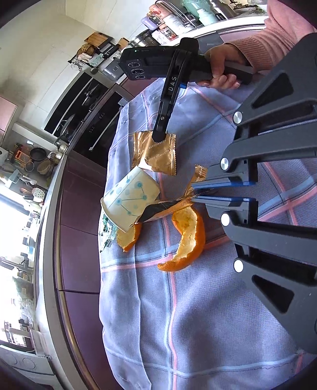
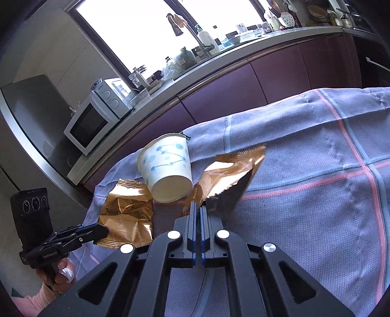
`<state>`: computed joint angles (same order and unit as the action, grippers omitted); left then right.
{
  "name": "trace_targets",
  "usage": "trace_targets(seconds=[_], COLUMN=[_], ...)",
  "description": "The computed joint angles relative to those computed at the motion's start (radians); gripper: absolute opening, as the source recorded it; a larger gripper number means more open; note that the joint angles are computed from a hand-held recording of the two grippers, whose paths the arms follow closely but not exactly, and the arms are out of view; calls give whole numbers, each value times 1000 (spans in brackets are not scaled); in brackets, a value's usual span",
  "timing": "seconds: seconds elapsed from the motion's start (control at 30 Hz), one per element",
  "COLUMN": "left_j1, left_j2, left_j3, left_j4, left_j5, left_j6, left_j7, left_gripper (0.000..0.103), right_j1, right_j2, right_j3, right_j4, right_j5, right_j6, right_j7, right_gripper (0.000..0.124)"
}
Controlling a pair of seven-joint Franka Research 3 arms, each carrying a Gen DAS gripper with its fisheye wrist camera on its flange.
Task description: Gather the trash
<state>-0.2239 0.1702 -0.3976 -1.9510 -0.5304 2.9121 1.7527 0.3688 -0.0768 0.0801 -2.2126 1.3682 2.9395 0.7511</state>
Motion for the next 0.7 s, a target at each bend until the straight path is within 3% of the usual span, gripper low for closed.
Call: trace_targets(seconds=[0.23, 0.53, 0.63, 0.7], left_j1=[9, -80, -117, -139], left_j2=[-96, -231, -277, -301], left_j3=[-7, 97, 144, 173], left_j4=[-91, -202, -246, -272], left_j5=[-217, -503, -554, -567], left_j6=[30, 42, 45, 50], left_j7=[180, 414, 450, 457], left_gripper=[4, 4, 4, 4], right_j1=[30, 83, 91, 86], right_j2=[-88, -139, -133, -125], right_j3=[4, 20, 33, 40], right_j4=[-56, -65, -68, -81], right_j5=[117, 169, 104, 22], right_j6=[28, 41, 77, 119], right_j7=[-126, -219, -162, -57], right_gripper=[2, 2, 2, 5])
